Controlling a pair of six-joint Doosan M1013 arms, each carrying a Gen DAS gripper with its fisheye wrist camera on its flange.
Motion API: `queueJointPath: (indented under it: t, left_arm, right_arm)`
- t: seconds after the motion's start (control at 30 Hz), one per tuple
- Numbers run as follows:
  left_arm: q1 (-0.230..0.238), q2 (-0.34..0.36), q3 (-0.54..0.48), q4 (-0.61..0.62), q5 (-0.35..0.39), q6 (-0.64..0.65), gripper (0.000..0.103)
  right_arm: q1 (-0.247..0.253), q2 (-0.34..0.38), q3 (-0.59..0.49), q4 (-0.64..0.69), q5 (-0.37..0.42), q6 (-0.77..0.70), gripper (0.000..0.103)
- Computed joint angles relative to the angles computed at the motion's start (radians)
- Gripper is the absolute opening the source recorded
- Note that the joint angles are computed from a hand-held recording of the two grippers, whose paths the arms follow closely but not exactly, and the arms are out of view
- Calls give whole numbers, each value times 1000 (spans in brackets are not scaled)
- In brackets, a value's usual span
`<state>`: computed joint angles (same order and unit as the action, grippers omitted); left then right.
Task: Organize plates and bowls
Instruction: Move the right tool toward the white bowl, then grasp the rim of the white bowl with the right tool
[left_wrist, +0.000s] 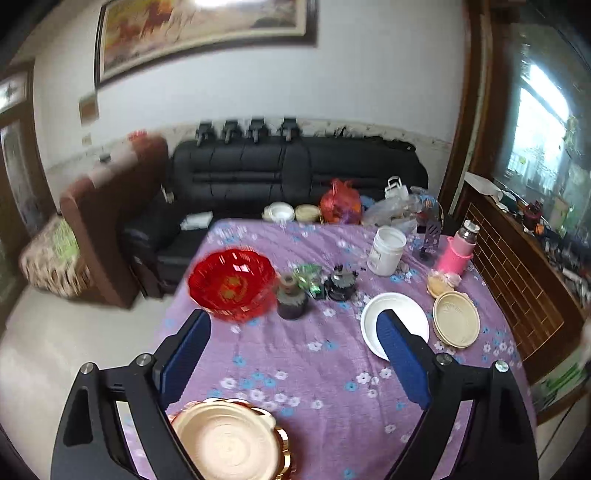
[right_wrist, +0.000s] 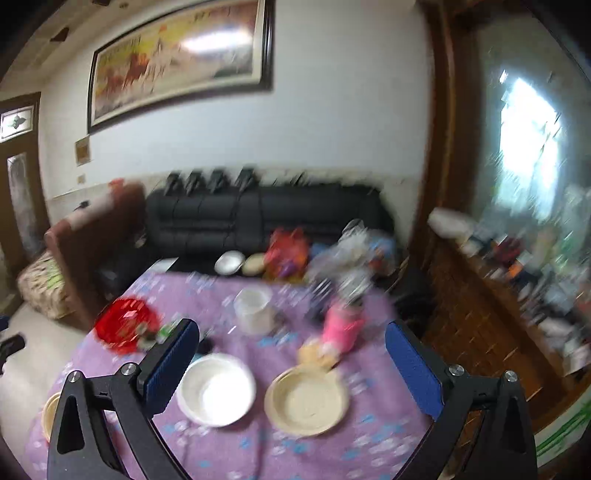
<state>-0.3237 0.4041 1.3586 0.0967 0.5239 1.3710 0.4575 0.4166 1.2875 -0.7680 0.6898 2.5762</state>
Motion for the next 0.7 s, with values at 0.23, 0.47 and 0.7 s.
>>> queueJointPath:
  t: [0.23,0.47,0.7]
  left_arm:
    - [-17,196,-182,-200,202,100,90]
    - [-31,363,-358,-346,336,118,64]
    - [-53,477,-491,-270,387,17,63]
  right_arm:
    - [-72,122,29,637,-139,-361,94]
    - [-103,204,48,998,-184,-516,82]
    - [-110,261,2,1023,-182,-489,76]
